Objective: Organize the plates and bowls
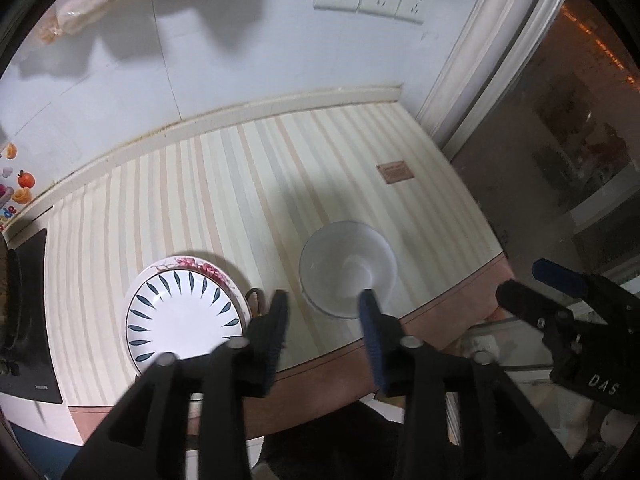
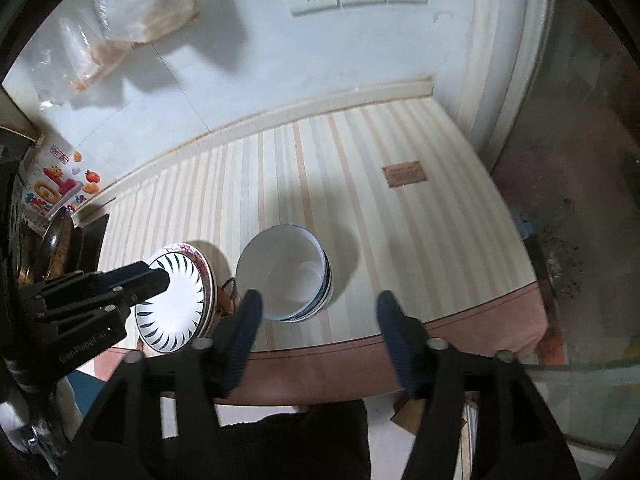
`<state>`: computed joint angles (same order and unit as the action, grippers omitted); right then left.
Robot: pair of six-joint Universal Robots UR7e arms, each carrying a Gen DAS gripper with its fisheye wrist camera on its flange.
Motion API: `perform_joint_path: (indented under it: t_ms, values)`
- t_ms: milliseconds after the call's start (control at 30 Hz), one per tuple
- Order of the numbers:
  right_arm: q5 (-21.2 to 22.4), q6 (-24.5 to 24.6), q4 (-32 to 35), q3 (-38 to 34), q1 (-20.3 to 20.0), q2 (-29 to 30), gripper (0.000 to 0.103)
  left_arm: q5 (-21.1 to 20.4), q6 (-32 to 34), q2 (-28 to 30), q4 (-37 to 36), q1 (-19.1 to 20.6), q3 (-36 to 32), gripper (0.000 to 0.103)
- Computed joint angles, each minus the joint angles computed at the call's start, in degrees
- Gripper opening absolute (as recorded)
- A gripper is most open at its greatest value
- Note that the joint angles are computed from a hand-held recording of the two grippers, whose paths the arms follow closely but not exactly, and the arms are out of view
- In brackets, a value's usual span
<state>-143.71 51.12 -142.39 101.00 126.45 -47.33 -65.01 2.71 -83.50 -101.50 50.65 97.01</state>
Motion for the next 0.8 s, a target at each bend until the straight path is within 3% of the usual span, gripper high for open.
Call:
perform_joint_path:
  t_ms: [33,100,167,233,367,467,633,733,800]
  values:
    - [-0.5,1.1,0.8,0.1,0.7,-0.2,0.076,-0.1,0.4,-0.6,-0.5,-0.3,0.2,0.06]
    - [-1.7,3.1,2.6,0.1,1.9,-0.6,0.08,-0.7,0.6,-1.1,-1.1,-0.6,0.6,0.075]
    - [-2.7,5.0,4.9,-0.3,2.6,-0.7,0.086,-0.9,0.8,-1.8,-1.5,-0.9,0.9,0.077]
    - [-3.8,6.6,6.5,-0.5,3.4,-0.9,0.088,-1.3,0.7,-2.1,-1.5,-1.1,0.9,0.088]
    - [-5.1,8.1,8.4,-0.5,4.6,-1.4,0.091,-1.9,0.4,-2.4,-1.8,-1.4,0.7,0.089]
    - [-6.0,7.8,8.3,-0.8,4.9,-1.5,0.092,-2.4,0.7,-2.3,-2.2,-1.6,0.5,0.097]
    - [-6.1,5.0,4.0,0.3,4.4,-2.0,0.093,-2.6,0.6,-0.2,-2.4,-0.7,0.1,0.097]
    - [-2.7,-0.7,-5.7,3.2,2.1,-2.2,0.093,-2.3,1.2,2.3,-5.6,1.1,0.7,0.097]
    - [2.4,-5.6,-14.5,5.8,-0.9,-2.1,0.093,-1.5,1.7,4.2,-7.1,2.3,0.6,0.097]
